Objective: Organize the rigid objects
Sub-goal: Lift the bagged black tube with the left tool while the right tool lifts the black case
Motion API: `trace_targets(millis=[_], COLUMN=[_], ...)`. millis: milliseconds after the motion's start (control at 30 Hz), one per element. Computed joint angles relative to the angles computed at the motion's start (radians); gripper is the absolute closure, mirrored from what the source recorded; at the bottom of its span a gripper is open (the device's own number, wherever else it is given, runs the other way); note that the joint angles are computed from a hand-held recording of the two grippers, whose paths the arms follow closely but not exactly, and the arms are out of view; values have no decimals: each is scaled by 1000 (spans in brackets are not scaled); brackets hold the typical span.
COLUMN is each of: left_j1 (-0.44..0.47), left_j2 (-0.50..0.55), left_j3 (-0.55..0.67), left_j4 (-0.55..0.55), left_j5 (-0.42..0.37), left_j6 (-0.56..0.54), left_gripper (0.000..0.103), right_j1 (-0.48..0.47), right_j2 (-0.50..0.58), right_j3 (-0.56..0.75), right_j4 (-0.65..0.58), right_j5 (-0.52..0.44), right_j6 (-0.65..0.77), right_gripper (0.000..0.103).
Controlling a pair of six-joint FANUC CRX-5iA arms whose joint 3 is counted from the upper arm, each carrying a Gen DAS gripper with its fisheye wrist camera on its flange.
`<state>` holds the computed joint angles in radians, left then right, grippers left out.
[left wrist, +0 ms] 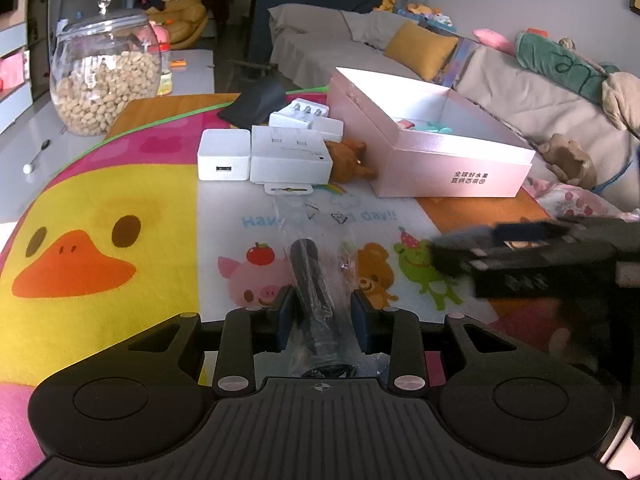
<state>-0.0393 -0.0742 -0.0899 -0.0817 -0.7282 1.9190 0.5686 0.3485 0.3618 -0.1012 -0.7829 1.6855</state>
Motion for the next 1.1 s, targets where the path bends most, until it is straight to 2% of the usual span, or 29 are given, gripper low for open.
trace_targets(millis=[200, 867, 1100], left_j1=[-9, -9, -12], left_j2=[27, 41, 19], left_j3=[28, 37, 12], left_j4=[-11, -7, -40], left_j5=[0, 10, 29], left_j6=[2, 2, 21], left_gripper=[65, 64, 76], right_j1=[-20, -21, 7], right_j2=[-65, -65, -81], right_j3=[-92, -92, -133], right_j4=[-9, -16, 73], right_j5=[46, 49, 84], right_j6=[48, 45, -3], right_gripper=[16, 16, 17])
